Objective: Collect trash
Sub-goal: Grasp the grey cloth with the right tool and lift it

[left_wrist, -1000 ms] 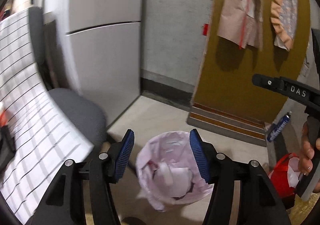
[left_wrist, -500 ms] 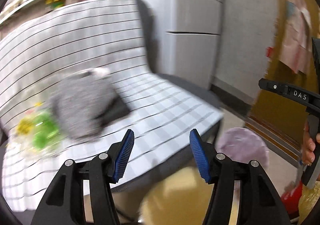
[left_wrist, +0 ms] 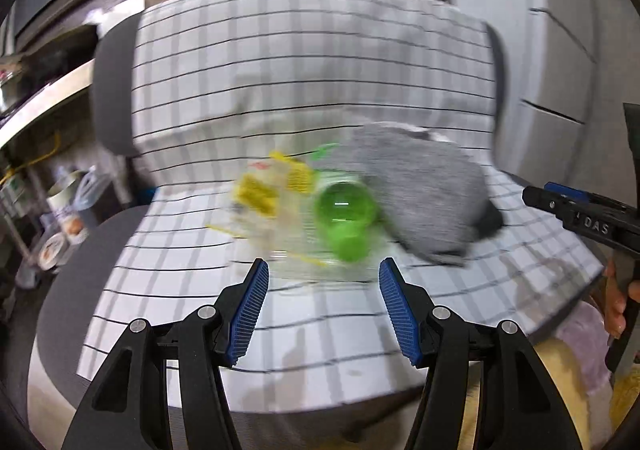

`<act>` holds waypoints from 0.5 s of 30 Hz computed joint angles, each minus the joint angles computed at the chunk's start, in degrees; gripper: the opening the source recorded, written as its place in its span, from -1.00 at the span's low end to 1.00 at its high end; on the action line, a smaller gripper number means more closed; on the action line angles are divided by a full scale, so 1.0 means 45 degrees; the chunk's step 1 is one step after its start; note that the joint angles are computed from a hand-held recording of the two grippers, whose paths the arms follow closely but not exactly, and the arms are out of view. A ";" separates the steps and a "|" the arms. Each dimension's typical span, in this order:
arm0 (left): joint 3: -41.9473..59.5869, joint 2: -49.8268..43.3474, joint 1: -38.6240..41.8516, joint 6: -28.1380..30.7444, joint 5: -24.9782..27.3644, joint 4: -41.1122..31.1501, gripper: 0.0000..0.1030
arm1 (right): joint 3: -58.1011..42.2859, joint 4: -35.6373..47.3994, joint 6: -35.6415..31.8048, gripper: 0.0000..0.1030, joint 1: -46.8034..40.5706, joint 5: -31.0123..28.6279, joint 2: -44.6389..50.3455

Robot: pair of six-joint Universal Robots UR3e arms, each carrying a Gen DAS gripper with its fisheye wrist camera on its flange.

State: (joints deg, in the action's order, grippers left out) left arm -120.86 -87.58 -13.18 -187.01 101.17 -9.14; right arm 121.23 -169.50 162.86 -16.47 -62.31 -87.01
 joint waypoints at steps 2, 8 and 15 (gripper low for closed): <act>-0.0210 0.0115 0.0658 0.0046 -0.0275 -0.0003 0.14 | -0.1363 -0.0490 0.0540 0.05 0.0952 -0.0784 0.1574; -0.0628 -0.0025 0.1536 0.0161 -0.0963 0.0296 0.14 | -0.5370 0.0357 0.1006 -0.05 0.1793 -0.1134 0.4919; -0.0973 0.0148 0.1452 0.0045 -0.1075 0.0357 0.14 | -0.7824 0.3743 -0.0418 -0.56 0.1261 0.0666 0.5836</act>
State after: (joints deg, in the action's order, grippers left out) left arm -125.24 -86.92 -6.65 -186.81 96.33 -7.53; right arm 86.02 -152.66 160.98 -10.79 -59.31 -60.75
